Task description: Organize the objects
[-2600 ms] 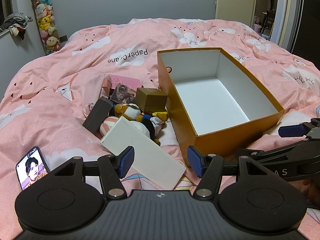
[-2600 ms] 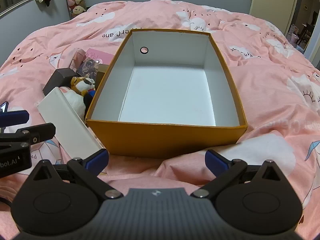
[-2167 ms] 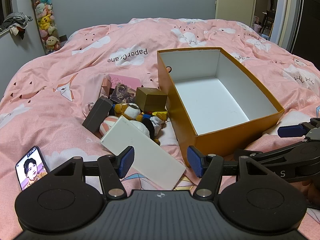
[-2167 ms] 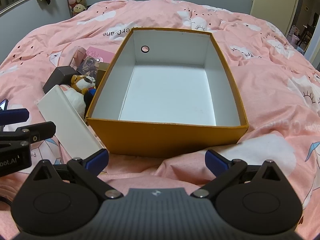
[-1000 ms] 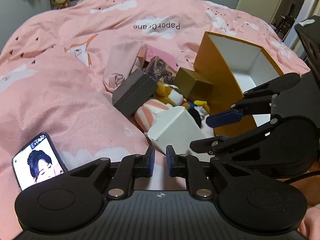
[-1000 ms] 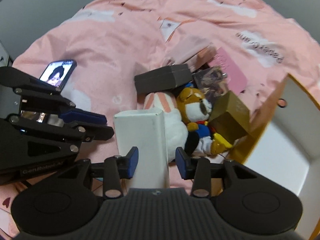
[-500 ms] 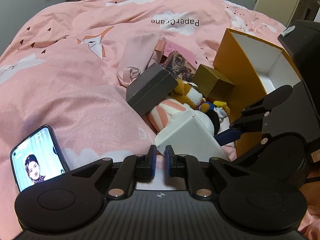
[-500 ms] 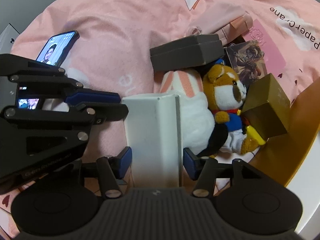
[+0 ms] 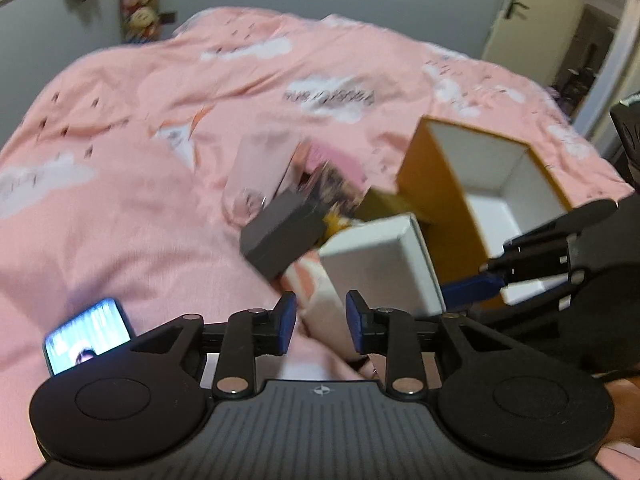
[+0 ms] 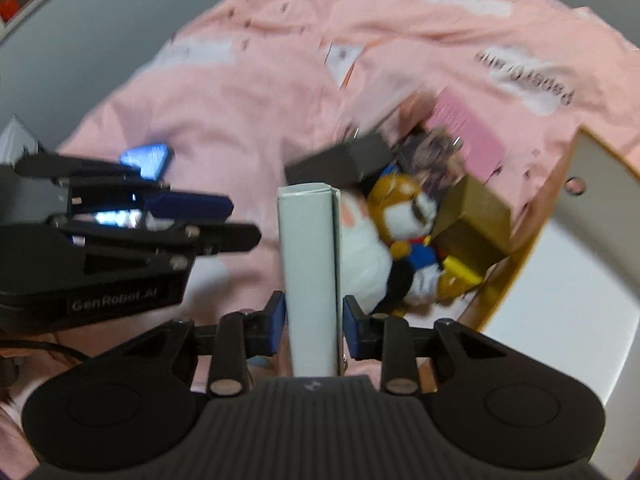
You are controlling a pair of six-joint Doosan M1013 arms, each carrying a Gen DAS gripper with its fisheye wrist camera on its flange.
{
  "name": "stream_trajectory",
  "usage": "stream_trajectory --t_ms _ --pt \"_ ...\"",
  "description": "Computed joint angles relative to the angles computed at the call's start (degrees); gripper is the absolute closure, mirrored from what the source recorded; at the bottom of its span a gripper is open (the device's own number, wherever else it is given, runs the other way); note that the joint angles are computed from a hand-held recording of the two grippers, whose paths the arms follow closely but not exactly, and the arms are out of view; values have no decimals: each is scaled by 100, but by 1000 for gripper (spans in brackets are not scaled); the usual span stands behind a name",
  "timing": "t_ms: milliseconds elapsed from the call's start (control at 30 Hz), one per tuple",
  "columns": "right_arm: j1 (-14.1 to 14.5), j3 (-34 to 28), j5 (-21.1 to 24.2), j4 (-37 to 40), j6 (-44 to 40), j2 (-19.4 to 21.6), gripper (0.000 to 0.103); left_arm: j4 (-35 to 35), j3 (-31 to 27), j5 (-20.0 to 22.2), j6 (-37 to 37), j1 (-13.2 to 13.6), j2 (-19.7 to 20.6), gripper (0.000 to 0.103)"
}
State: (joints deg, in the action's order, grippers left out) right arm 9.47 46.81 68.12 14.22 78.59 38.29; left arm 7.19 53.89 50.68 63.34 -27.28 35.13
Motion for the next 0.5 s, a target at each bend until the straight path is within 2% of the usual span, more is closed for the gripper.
stream_trajectory --t_ms 133,300,433,500 --pt "-89 49 -498 5 214 -193 71 53 -373 23 698 10 60 61" --pt "-257 437 -1260 -246 627 -639 71 17 -1079 204 1894 -36 362 48" --pt "-361 690 -1541 -958 1167 -895 71 -681 -2125 931 2537 3 968 46" --pt "-393 767 -1494 -1410 1510 -929 71 -1126 -2931 1557 2491 52 1439 46"
